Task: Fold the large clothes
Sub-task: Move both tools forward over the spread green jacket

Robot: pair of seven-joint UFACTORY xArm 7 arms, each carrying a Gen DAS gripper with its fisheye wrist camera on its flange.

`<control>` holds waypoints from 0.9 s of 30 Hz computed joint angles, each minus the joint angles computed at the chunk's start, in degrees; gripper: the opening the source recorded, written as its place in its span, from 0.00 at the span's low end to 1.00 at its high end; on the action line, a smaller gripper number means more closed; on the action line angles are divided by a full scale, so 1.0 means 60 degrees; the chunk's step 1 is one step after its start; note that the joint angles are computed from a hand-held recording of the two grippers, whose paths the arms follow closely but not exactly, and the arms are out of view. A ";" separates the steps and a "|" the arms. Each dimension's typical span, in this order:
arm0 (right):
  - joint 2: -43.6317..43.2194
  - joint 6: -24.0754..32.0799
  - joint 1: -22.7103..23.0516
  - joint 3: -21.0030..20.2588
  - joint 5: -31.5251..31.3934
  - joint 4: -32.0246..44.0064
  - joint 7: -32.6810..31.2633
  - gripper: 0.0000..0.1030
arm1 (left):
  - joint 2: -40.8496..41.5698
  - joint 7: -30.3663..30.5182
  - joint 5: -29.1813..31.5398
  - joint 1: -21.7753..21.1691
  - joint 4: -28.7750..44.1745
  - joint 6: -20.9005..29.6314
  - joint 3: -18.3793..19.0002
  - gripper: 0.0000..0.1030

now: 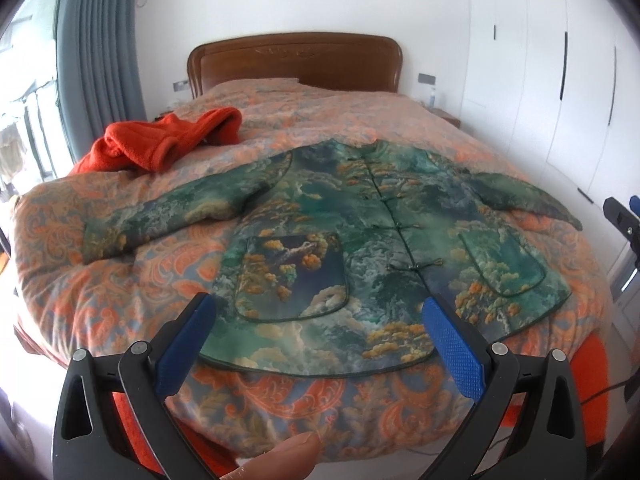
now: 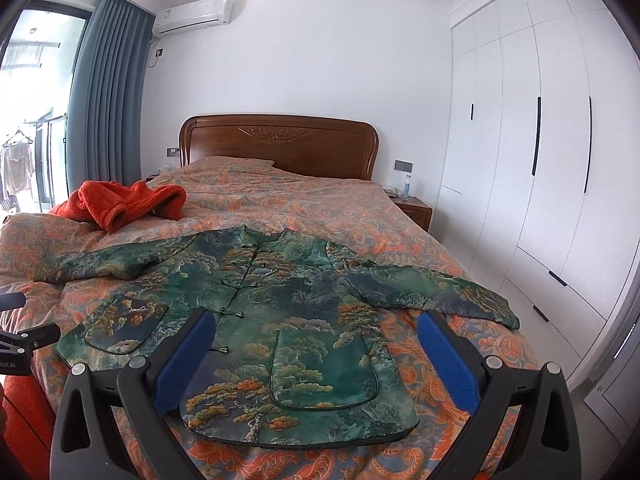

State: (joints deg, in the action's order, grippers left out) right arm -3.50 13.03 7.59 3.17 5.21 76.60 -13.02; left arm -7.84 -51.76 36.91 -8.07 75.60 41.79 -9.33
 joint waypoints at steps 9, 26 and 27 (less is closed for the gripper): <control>0.0048 0.0076 -0.0173 0.0116 -0.1183 0.0094 0.0979 1.00 | -0.0034 -0.0357 0.1065 0.0191 0.0462 -0.0148 -0.0043 1.00; 0.0265 0.1674 -0.0054 0.0088 -0.1268 0.0329 0.0644 1.00 | -0.0061 -0.0090 0.0526 0.0077 0.0335 -0.0492 -0.0078 1.00; 0.0296 0.1728 -0.0075 0.0074 -0.1277 0.0403 0.0736 1.00 | -0.0063 -0.0113 0.0530 0.0081 0.0327 -0.0489 -0.0083 1.00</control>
State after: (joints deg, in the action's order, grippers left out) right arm -1.73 23.40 7.14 3.62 -2.45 79.02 -8.60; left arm -8.22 -52.44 40.09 -7.58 77.56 38.85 -9.82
